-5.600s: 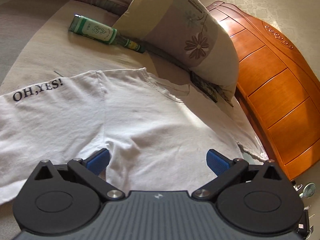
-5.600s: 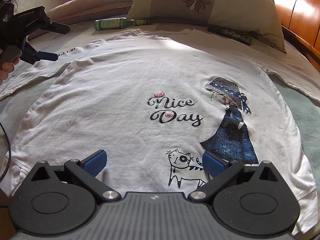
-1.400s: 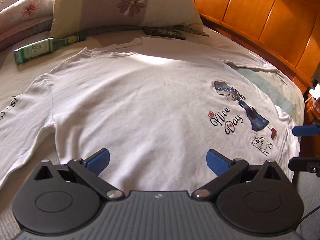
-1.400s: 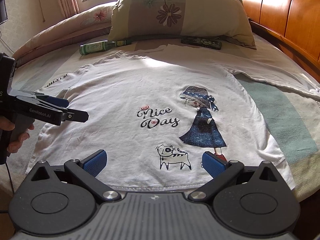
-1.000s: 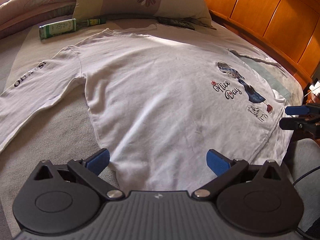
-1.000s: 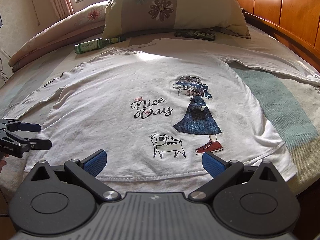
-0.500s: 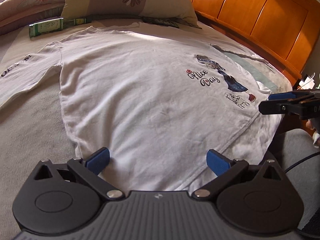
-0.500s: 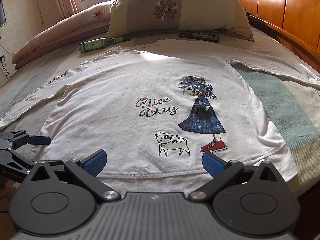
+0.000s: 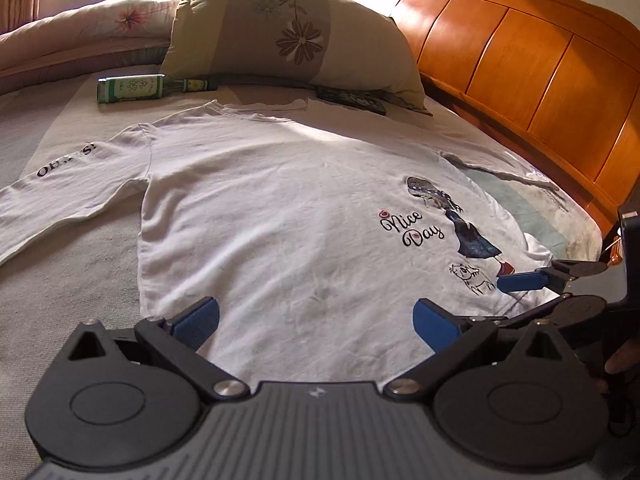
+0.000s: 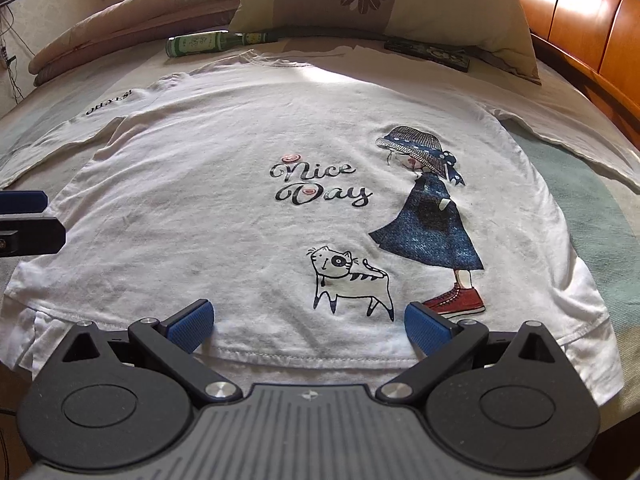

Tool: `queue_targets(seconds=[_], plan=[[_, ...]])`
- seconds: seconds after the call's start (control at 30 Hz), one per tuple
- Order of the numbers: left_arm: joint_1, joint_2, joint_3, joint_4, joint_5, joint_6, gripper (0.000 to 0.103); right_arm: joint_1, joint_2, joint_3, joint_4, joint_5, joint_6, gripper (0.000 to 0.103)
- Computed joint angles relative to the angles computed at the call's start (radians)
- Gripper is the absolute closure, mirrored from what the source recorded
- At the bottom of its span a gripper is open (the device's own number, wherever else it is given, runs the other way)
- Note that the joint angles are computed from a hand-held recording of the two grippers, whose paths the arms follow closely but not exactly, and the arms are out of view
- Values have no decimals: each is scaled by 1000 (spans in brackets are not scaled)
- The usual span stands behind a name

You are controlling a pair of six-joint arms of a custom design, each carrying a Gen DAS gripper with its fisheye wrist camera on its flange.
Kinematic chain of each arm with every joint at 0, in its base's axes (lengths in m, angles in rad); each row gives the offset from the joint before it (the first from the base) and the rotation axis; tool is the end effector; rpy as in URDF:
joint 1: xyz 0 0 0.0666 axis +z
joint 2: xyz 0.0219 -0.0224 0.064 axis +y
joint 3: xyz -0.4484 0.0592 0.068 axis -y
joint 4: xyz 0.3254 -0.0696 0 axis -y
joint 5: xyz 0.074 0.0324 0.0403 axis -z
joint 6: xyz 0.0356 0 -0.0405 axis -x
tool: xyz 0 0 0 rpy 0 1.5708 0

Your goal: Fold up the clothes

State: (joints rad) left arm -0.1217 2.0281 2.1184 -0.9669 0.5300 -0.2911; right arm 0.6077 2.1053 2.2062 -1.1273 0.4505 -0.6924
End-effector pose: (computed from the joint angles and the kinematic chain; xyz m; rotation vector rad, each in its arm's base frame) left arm 0.6646 -0.0998 0.4516 0.7083 2.2558 -0.5643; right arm 0.5734 0.3794 0.4238 0.2598 2.4363 -0.0329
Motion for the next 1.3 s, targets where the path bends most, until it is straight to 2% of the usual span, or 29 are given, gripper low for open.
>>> queue_targets(seconds=[0.1,0.2,0.27,0.33,0.4,0.5,0.6,0.7,0.8,0.87,0.9,0.93,1.0,1.03,1.13,1.23,1.3], plan=[[-14,12,6,-36,-33,-16,1,9,-22,-50,33,19,-12,0],[-19,34,20,-90,-87,5,1,13,-27,-53,17,18,-3,0],[-12,18,-23,-47,-79,11,1,13,-26,-39,-11,2,11,0],[-8,22,-7,-64,-72,13,1,12,-28,-26,-41,-12,25,0],[-8,22,-4,-56,-85,22,1,8,-51,-53,-15,10,47,0],[-11,26,11,-53,-95,28,1,-11,-81,-85,30,100,82,0],[-18,28,19,-50,-96,30,1,-56,-89,-94,49,98,72,0],[-28,26,20,-48,-94,18,1,-97,-98,-143,79,68,3,0],[-34,30,27,-61,-90,10,1,-124,-120,-223,61,40,-129,0],[-37,35,34,-71,-85,3,1,-124,-167,-310,135,64,-171,0],[-39,40,43,-74,-82,4,1,-127,-165,-303,106,95,-194,0],[-41,45,53,-78,-78,5,1,-128,-155,-274,44,125,-229,0],[-45,58,80,-88,-56,17,1,-130,-132,-223,-31,185,-229,0],[-49,63,91,-89,-45,22,1,-133,-137,-222,-7,176,-203,0],[-65,71,113,-88,-53,20,1,-147,-158,-261,144,112,-114,0],[-77,77,121,-83,-75,8,1,-164,-118,-205,101,22,-97,0],[-80,86,135,-87,-84,7,1,-167,-115,-202,85,12,-86,0]])
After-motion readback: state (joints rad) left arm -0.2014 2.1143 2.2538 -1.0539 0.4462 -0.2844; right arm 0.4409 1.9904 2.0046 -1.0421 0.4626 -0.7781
